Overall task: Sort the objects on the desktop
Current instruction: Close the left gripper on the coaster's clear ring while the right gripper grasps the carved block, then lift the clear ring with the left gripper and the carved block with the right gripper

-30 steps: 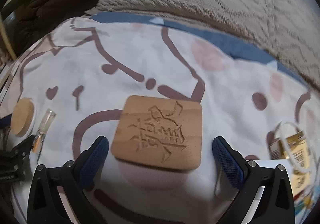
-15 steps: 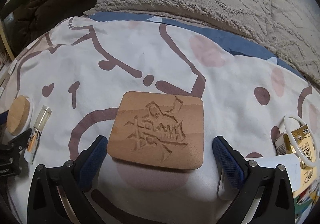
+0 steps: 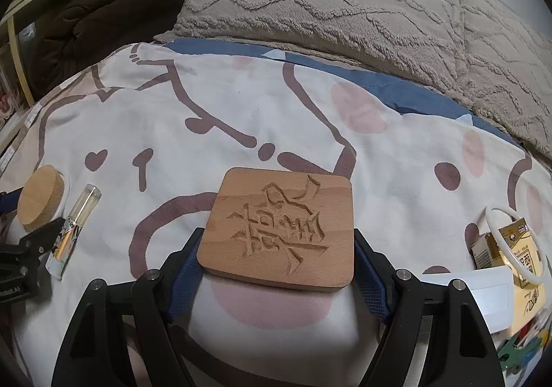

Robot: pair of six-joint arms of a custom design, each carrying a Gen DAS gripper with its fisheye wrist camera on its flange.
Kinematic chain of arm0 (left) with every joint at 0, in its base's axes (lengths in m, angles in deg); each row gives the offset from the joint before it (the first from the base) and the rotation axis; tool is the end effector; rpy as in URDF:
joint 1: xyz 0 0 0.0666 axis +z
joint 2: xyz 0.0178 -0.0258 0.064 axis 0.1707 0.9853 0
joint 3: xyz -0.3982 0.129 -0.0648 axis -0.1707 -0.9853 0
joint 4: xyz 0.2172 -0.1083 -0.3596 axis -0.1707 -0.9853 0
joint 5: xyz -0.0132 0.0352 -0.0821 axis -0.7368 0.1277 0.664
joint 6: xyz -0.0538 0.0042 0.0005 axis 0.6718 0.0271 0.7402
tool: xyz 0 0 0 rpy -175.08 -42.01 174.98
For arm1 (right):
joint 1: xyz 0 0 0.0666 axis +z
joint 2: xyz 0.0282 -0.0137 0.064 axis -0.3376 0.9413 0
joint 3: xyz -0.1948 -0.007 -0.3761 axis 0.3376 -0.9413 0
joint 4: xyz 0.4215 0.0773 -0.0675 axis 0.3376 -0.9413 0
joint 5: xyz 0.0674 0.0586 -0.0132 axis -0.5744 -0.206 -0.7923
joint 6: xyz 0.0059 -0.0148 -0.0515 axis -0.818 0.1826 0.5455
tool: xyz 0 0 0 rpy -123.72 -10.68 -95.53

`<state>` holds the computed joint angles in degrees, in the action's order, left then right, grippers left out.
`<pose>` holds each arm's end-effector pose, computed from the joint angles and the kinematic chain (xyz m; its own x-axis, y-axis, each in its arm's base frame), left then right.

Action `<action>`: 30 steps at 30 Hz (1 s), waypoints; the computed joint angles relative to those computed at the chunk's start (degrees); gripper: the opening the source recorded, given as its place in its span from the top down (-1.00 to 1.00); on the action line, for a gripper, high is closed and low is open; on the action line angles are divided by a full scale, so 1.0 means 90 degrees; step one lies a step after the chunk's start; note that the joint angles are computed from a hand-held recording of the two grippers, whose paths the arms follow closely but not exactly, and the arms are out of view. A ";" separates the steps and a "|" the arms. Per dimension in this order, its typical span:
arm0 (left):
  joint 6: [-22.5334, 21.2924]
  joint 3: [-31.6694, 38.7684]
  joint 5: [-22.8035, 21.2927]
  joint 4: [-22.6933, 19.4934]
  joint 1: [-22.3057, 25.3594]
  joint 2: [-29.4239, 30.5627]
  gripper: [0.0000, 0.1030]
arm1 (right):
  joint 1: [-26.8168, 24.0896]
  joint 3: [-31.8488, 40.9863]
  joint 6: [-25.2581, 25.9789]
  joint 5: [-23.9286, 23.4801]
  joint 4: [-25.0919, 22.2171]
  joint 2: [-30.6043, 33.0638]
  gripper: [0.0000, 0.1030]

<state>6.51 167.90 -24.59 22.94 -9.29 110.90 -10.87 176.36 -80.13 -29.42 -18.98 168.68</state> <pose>0.5742 -0.1888 0.4550 -0.7555 0.0836 -0.6497 0.0155 0.9938 0.1099 0.6225 0.0985 0.4428 -0.7314 -0.1776 -0.6584 -0.2321 0.9727 -0.0046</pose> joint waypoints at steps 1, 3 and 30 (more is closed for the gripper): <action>0.0005 0.0000 0.0015 0.0010 0.0002 0.0002 -0.64 | 0.0005 -0.0026 0.0011 0.0023 0.0027 -0.0016 -0.54; 0.0027 -0.0025 0.0047 0.0033 0.0002 -0.0022 -0.64 | 0.0005 -0.0071 0.0014 0.0036 0.0074 -0.0045 -0.54; 0.0006 -0.0589 0.0355 0.0624 -0.0207 -0.0836 -0.63 | 0.0080 -0.0675 -0.0156 0.0023 0.0327 -0.0714 -0.53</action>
